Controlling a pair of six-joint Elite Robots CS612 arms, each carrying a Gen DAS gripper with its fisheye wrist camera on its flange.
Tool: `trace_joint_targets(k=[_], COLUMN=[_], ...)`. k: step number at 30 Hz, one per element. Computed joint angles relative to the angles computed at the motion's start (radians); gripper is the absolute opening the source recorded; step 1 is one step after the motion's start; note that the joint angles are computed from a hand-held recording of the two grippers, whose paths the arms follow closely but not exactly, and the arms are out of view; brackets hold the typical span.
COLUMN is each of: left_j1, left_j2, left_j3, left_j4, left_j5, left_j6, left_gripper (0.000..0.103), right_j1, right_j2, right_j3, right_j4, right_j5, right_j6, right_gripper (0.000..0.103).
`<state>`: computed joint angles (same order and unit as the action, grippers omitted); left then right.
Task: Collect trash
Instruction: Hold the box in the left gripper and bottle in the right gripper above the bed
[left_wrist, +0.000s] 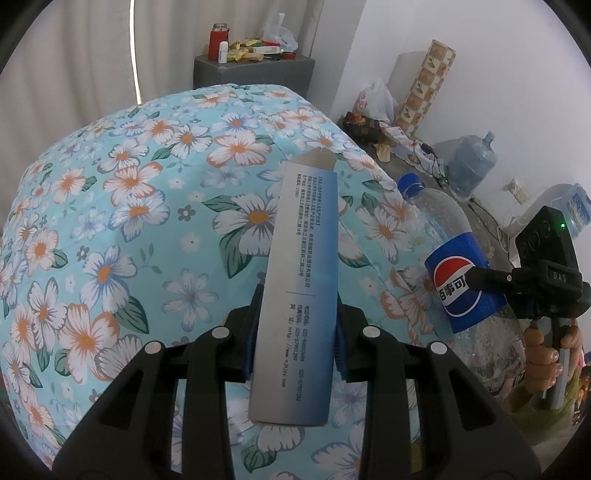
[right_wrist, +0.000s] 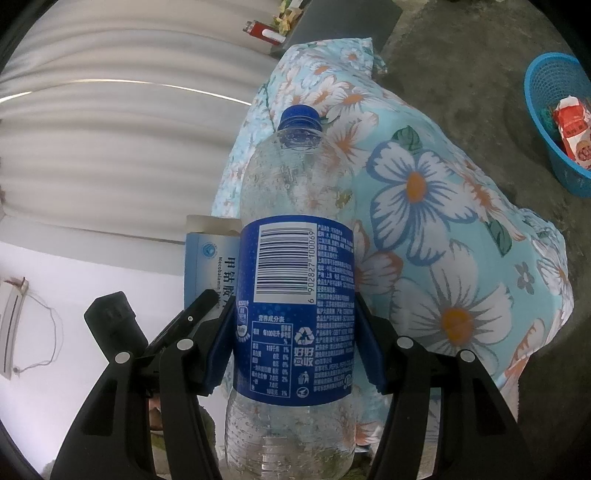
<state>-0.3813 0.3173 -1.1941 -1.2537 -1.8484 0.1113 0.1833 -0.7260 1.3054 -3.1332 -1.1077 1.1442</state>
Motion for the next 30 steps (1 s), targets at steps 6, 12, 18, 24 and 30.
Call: trace_joint_targets(k=[6,12,18,24,30], left_j1=[0.001,0.001,0.001,0.001,0.001], left_j2=[-0.001,-0.001,-0.002,0.0,0.001], left_j3=[0.002,0.002,0.004,0.001,-0.002], left_j4=[0.0,0.0,0.0,0.001,-0.002], left_j5=[-0.001,0.0,-0.002,-0.002,-0.002], left_j6=[0.001,0.002,0.001,-0.001,-0.004], left_gripper=[0.03,0.03,0.03,0.03,0.03], right_j1=[-0.001,0.0,0.0,0.001,0.001], right_j2=[0.004,0.006,0.008,0.009,0.009], right_j3=[-0.005,-0.007,-0.01,-0.012,-0.011], right_j4=[-0.01,-0.012,-0.014,-0.015,-0.018], right_j5=[0.009,0.013,0.014,0.013,0.013], right_j6=[-0.003,-0.002,0.0,0.001,0.001], right_gripper=[0.058,0.058,0.058,0.058,0.058])
